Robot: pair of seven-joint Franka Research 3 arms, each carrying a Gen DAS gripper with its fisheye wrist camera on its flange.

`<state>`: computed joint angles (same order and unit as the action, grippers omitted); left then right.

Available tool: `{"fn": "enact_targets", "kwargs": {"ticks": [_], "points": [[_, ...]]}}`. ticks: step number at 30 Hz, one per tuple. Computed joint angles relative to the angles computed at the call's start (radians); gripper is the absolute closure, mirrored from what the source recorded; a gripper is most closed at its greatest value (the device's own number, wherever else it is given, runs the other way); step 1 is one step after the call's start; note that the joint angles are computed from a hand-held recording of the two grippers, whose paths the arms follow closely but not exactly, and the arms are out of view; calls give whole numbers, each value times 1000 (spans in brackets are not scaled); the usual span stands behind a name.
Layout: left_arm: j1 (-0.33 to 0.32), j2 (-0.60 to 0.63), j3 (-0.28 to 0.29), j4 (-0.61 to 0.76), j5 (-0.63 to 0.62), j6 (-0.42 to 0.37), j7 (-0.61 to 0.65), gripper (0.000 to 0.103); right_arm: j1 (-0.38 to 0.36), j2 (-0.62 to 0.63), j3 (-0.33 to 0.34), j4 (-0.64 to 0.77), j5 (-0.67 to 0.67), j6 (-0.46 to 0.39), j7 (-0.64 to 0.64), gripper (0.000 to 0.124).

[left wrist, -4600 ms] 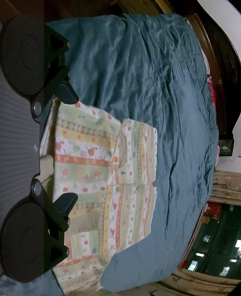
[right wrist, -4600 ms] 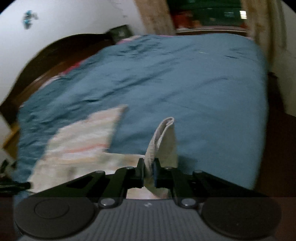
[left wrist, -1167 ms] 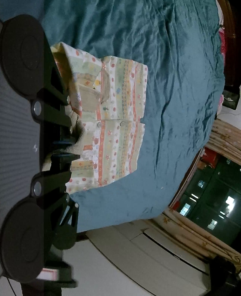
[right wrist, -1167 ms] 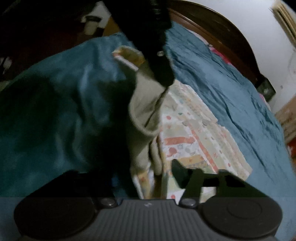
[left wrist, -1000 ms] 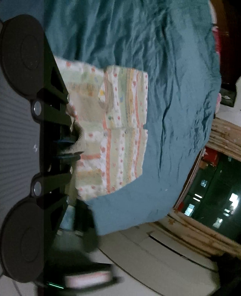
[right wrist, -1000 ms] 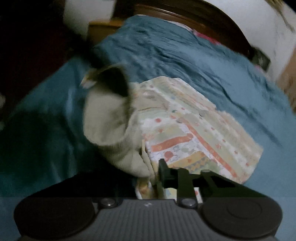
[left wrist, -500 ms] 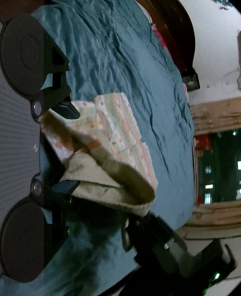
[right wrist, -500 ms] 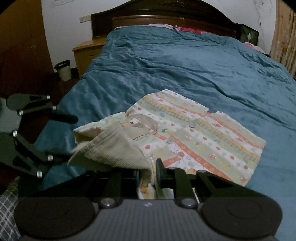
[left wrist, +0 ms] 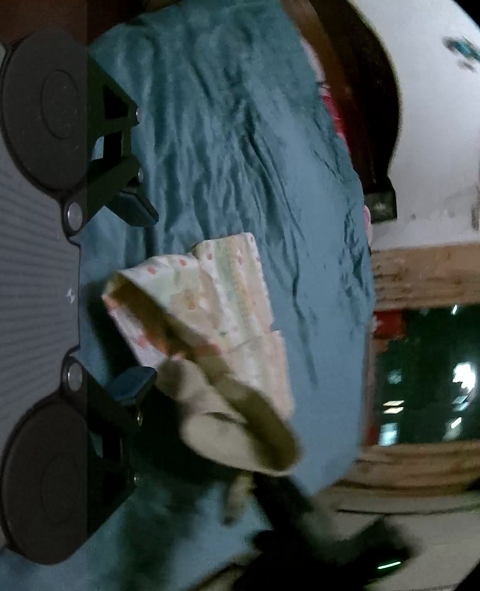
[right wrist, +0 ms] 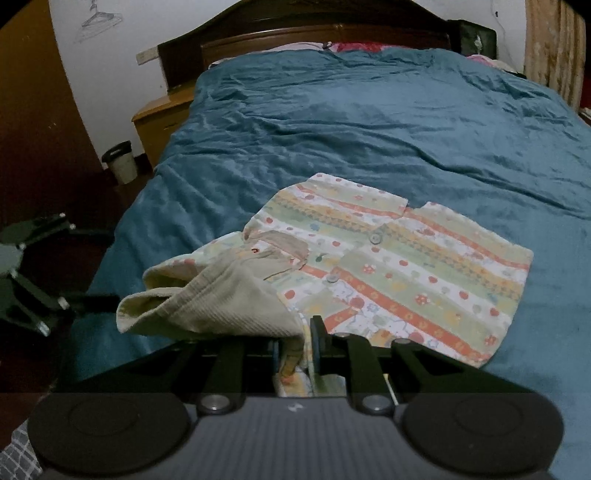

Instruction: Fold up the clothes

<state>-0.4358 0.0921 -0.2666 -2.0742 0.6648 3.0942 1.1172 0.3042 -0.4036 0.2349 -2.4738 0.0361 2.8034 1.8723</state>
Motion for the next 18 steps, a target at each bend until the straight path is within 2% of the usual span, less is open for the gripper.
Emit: {"fn": "enact_targets", "kwargs": {"ticks": [2, 4, 5, 8, 9, 10, 11, 12, 13, 14, 18], "points": [[-63, 31, 64, 50, 249, -35, -156, 18, 4, 2, -6, 4, 11, 0, 2, 109], [-106, 70, 99, 111, 484, -81, -303, 18, -5, 1, -2, 7, 5, 1, 10, 109], [-119, 89, 103, 139, 581, -109, -357, 18, -4, 2, -4, 8, 7, 2, 11, 109], [-125, 135, 89, 200, 751, -157, -441, 21, -7, 0, -1, 10, 1, 1, 12, 110], [-117, 146, 80, 213, 762, -157, -436, 26, -9, -2, 2, 9, -6, 1, 10, 110], [-109, 155, 72, 224, 758, -153, -418, 42, -12, -4, 6, 7, -13, 2, 11, 110], [-104, 163, 67, 234, 753, -148, -399, 63, -17, -8, 13, 4, -23, 6, 15, 111], [-98, 165, 64, 237, 738, -142, -381, 72, -22, -13, 20, -2, -35, 12, 18, 112], [-92, 164, 61, 237, 719, -136, -363, 87, -27, -20, 28, -7, -47, 17, 22, 112], [-92, 158, 64, 235, 723, -131, -368, 93, -33, -26, 36, -11, -59, 20, 27, 113], [-86, 108, 66, 207, 789, -113, -442, 98, -38, -62, 59, -28, -95, 29, 29, 114]]}}
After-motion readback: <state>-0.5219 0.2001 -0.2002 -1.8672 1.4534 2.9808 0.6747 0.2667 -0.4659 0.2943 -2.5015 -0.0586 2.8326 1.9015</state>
